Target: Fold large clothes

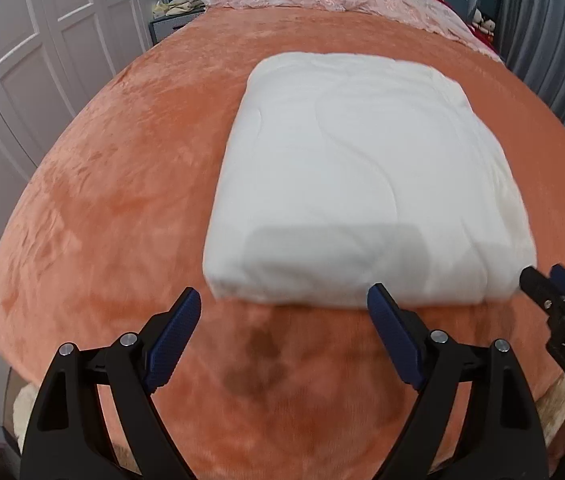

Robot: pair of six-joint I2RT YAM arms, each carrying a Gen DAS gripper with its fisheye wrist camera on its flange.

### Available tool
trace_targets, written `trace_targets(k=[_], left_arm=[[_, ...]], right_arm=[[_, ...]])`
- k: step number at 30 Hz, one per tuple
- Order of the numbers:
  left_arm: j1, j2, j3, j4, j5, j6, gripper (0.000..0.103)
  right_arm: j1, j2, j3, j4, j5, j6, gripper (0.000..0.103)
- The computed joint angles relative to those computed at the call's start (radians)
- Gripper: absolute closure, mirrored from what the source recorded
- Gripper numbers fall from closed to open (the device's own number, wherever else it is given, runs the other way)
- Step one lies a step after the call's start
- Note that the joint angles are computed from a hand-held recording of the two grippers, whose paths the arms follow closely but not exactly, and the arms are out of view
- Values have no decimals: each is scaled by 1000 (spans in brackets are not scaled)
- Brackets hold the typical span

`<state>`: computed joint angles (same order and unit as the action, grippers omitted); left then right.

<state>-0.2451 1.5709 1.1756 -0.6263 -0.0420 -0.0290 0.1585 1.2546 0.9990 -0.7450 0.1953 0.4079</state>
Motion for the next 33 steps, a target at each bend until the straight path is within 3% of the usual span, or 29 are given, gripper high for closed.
trace_targets(k=[9,12,20,27,33], left_arm=[[-74,-153,-139,15,-97,-9,19],[-94,-199,-172,16,-112,-20,14],[-141,-280,-240,19,-157,-43,14],[-122,-328,-285,6,-131,-79,12],[-146,-363,-326,14,-196,-86,12]], right_arm=[[88,-137,-93,-38,72,63,25],[131,-170,-116,-50,115,89,23],[245,-230,-153,-93,204,200,21],[317,-255,-175,-133,253,283,21],[394,-274,-190,-147,319,325,21]])
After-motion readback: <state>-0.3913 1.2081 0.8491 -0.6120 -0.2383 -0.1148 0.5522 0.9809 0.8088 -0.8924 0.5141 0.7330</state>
